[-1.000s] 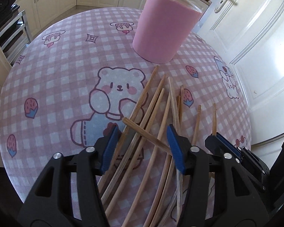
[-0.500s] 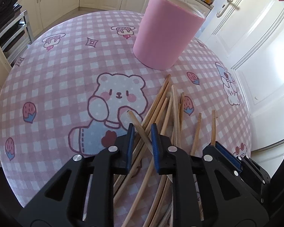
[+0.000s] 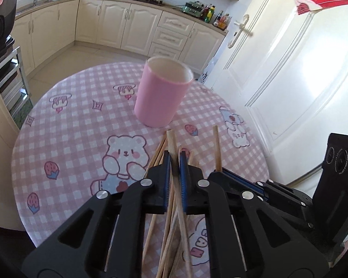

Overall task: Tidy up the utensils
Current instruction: 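Lift the held chopsticks with the left tool and carry them over the pink cup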

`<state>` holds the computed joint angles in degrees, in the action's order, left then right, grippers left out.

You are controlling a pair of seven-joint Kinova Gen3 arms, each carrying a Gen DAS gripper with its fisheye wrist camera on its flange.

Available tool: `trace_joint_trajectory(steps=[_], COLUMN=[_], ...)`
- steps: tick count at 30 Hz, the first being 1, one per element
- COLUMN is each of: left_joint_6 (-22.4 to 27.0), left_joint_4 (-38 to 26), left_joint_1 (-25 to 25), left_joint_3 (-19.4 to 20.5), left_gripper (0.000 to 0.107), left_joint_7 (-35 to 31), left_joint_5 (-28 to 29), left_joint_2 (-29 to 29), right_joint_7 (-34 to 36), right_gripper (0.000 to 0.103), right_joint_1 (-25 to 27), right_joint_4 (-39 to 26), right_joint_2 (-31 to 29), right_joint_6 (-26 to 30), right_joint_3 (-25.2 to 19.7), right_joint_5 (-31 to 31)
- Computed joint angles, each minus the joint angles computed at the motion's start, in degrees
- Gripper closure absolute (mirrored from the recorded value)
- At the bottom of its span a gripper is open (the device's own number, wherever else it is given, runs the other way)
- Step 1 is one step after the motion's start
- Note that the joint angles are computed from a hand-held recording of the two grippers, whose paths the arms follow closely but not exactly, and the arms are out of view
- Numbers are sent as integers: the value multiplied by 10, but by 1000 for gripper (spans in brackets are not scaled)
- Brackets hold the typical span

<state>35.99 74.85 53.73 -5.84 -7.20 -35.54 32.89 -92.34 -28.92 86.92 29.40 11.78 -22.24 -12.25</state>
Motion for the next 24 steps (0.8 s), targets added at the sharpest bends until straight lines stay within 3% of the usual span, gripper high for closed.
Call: trace_joint_trajectory(steps=[11, 17, 19, 24], left_joint_6=[-10, 46, 60, 90], left_joint_4=[1, -50, -70, -134], left_joint_1=[12, 23, 19, 4], left_joint_3=[-10, -15, -15, -15], left_gripper=[102, 102, 102, 102], left_joint_7=[-18, -28, -28, -39], left_joint_5=[-86, -159, -181, -197], left_joint_2=[-57, -55, -50, -25], right_joint_7=[-35, -85, -122, -197], right_gripper=[98, 98, 98, 98], right_joint_1=[-99, -153, -185, -232], right_joint_4=[-85, -141, -156, -202], right_joint_2=[-23, -21, -20, 2], right_joint_6=[40, 60, 53, 49], right_joint_3=[114, 183, 225, 294], right_joint_5=[78, 146, 181, 249])
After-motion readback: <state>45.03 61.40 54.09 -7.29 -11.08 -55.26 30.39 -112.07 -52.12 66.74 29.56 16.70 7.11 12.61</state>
